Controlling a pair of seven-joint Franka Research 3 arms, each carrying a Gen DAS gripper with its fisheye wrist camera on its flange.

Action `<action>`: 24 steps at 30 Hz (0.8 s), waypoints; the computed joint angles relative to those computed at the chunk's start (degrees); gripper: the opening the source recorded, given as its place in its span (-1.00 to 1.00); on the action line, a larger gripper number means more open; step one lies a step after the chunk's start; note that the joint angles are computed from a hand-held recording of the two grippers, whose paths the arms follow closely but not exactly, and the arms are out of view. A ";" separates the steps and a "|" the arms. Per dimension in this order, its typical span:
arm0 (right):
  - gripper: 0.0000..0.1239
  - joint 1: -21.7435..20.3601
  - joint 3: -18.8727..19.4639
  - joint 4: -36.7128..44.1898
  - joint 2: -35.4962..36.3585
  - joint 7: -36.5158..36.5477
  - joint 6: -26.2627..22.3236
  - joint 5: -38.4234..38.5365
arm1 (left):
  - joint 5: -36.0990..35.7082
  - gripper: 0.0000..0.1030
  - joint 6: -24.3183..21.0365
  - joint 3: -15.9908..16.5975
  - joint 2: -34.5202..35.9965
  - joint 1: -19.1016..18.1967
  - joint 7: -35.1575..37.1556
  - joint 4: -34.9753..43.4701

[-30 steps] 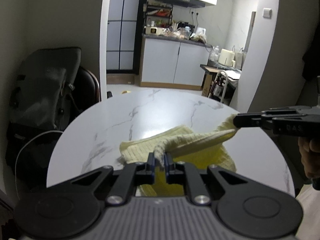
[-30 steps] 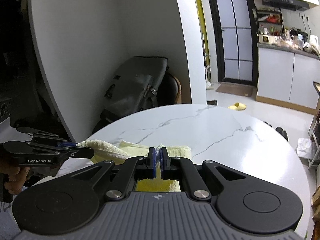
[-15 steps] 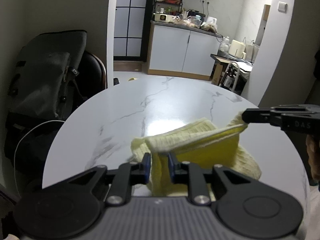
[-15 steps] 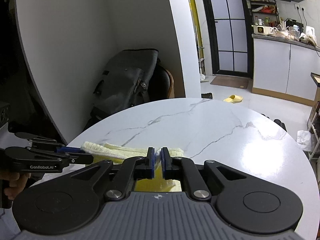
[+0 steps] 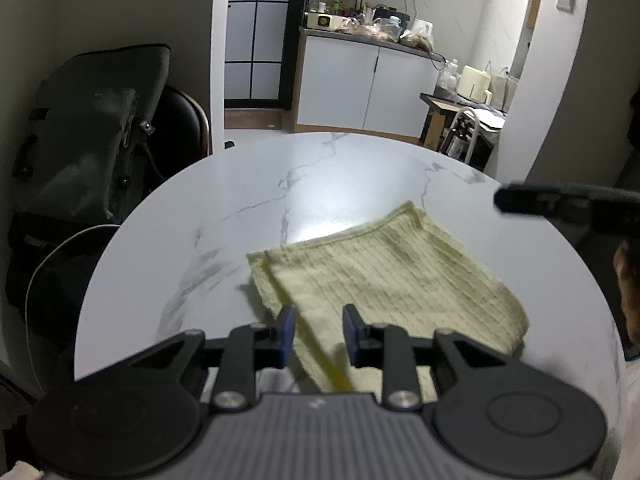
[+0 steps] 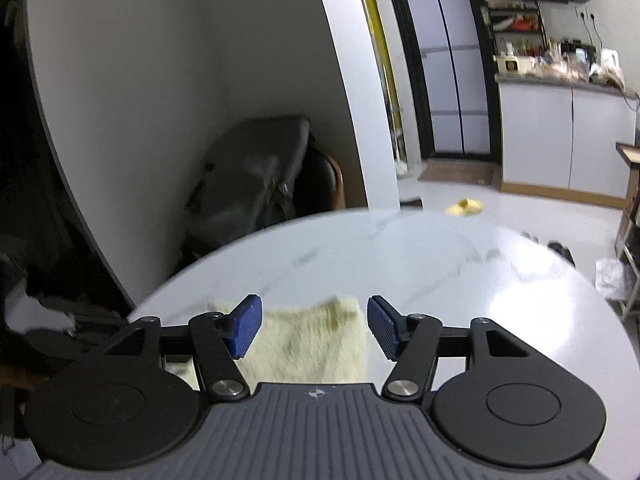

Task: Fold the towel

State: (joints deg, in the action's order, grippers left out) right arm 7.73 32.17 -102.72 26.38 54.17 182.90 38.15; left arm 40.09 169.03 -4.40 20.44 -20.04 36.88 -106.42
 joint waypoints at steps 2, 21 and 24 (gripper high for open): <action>-0.01 1.19 -1.57 -0.51 -0.22 0.81 -0.70 -0.42 | -0.18 -0.45 -0.29 -0.20 0.14 0.00 0.34 0.10; -0.10 -9.05 11.18 -6.61 -0.66 -7.79 0.14 0.94 | 11.43 -0.18 4.08 4.03 -2.02 -4.62 -13.23 -2.50; -0.10 -6.51 8.26 -7.72 -2.29 -7.62 -2.23 1.84 | 12.64 -0.18 5.35 2.59 -2.36 -4.13 -12.78 -3.47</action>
State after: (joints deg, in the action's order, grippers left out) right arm 1.22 40.43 -110.44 24.09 46.55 180.67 39.99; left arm 52.73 174.38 -1.80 18.08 -24.17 24.10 -109.89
